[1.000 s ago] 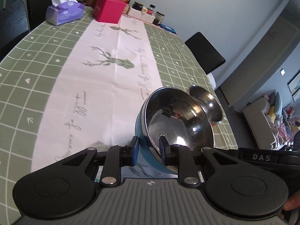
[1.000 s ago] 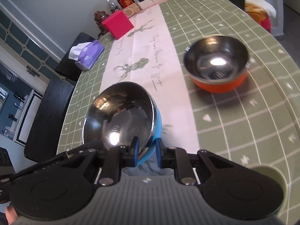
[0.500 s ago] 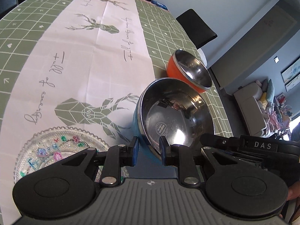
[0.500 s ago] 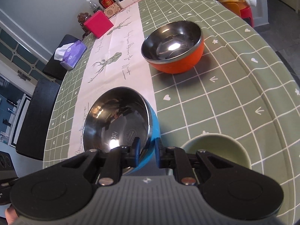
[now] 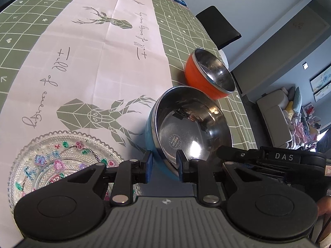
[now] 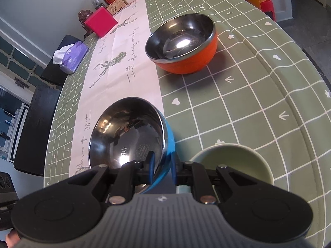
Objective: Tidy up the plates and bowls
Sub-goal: 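Lift the blue bowl with both tools and carry it to the orange bowl, then lower the blue bowl into the orange bowl and open both tools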
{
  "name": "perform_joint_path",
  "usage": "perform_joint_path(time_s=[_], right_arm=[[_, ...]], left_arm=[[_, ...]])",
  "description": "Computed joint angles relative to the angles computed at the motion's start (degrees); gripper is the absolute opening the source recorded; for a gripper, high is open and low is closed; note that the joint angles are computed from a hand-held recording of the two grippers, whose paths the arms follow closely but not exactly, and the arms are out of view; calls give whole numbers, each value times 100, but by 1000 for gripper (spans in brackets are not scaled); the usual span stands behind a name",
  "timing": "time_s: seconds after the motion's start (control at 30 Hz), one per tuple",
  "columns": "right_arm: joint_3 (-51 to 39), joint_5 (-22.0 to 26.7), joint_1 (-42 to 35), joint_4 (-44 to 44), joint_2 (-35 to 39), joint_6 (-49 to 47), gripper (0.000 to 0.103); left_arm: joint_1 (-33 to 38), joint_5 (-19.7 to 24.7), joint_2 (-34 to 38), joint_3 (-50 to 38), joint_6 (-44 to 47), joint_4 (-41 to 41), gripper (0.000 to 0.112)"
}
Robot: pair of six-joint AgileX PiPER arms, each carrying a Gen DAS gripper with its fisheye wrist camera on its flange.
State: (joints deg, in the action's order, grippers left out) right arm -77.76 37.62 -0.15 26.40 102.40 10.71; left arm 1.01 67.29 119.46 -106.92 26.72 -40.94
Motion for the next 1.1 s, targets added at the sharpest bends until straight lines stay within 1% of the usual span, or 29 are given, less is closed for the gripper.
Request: perform_joint_path(time_s=[0.23, 0.47, 0.53, 0.57, 0.6, 0.67, 0.7, 0.73, 0.77, 0.8, 0.83, 0.93, 1.03, 1.07, 1.1], right_arm=[[-15, -26, -23, 56, 45, 15, 15], [37, -115, -27, 207, 47, -74, 15], [40, -105, -36, 281, 48, -137, 17], [43, -92, -40, 326, 45, -170, 18], [42, -79, -51, 395, 46, -235, 21], [52, -95, -43, 430, 29, -272, 25], [56, -107, -33, 422, 16, -286, 28], [57, -125, -22, 393, 2, -278, 31], [66, -155, -3, 332, -19, -241, 36], [77, -189, 18, 249, -44, -187, 37], [91, -231, 40, 141, -76, -114, 38], [171, -439, 115, -184, -202, 63, 46], [234, -654, 219, -635, -328, 343, 50], [263, -720, 245, -754, -368, 422, 55], [295, -789, 267, -852, -407, 498, 59]], left_arm=[[52, -53, 36, 40, 86, -199, 28], [103, -294, -27, 267, 283, -432, 28], [114, -326, -31, 295, 327, -469, 30], [120, -326, -25, 291, 345, -496, 34], [133, -327, -35, 311, 385, -550, 38], [138, -397, -98, 392, 476, -619, 51], [134, -487, -160, 473, 558, -642, 56], [124, -609, -232, 570, 647, -653, 58], [112, -736, -289, 648, 728, -668, 62], [101, -912, -361, 769, 844, -706, 66], [95, -1082, -427, 881, 977, -755, 67], [60, -1513, -626, 1158, 1300, -829, 69], [79, -1576, -734, 1255, 1560, -1040, 70], [71, -1582, -783, 1288, 1618, -1095, 70], [65, -1607, -840, 1338, 1693, -1152, 71]])
